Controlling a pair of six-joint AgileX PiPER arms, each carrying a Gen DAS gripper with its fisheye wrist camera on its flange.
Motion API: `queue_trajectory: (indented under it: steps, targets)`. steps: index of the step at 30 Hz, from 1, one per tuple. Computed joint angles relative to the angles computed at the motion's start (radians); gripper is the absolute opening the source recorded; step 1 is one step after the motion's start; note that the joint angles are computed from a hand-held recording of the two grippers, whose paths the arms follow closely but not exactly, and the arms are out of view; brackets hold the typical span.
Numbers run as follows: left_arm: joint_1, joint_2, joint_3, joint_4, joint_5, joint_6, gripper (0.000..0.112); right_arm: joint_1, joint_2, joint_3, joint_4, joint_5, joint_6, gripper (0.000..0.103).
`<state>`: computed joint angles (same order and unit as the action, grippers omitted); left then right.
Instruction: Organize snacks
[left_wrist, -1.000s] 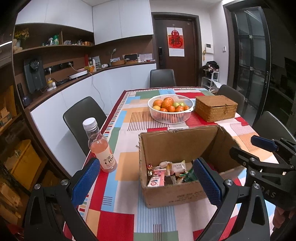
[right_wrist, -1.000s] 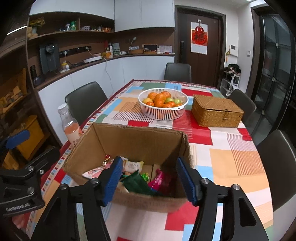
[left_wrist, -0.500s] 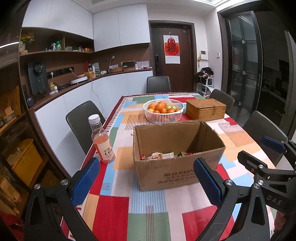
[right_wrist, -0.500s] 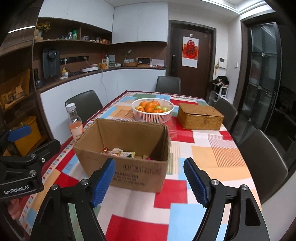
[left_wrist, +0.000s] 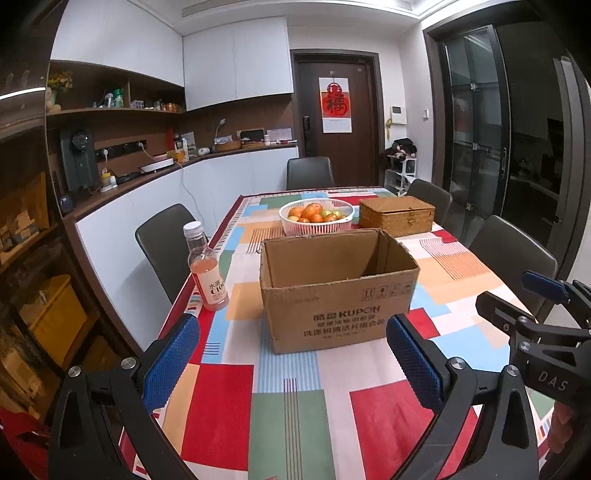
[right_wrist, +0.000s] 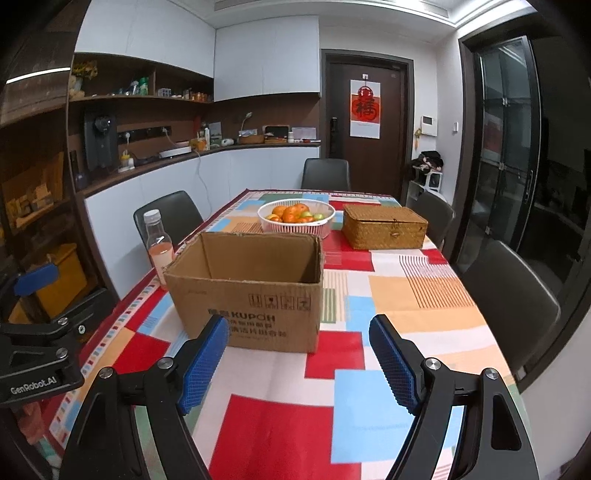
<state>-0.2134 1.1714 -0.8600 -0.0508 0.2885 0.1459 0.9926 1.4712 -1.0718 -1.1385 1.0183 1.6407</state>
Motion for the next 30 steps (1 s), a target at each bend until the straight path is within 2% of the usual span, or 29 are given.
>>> queue_trajectory:
  steps: [3,12,20,30]
  targets:
    - [-0.008,-0.031,0.021,0.043,0.001,-0.037,0.103,0.019,-0.016,0.02,-0.001,0.014,0.022,0.079]
    - [0.006,-0.098,0.049,-0.047,0.007,0.062,0.103,0.075,-0.043,0.042,-0.012,0.061,0.051,0.079]
    - [0.01,-0.11,0.053,-0.046,0.005,0.064,0.103,0.115,-0.05,0.044,-0.024,0.096,0.069,0.079]
    - [-0.01,-0.12,0.062,0.023,-0.005,-0.007,0.103,0.123,-0.059,0.05,-0.026,0.098,0.074,0.079]
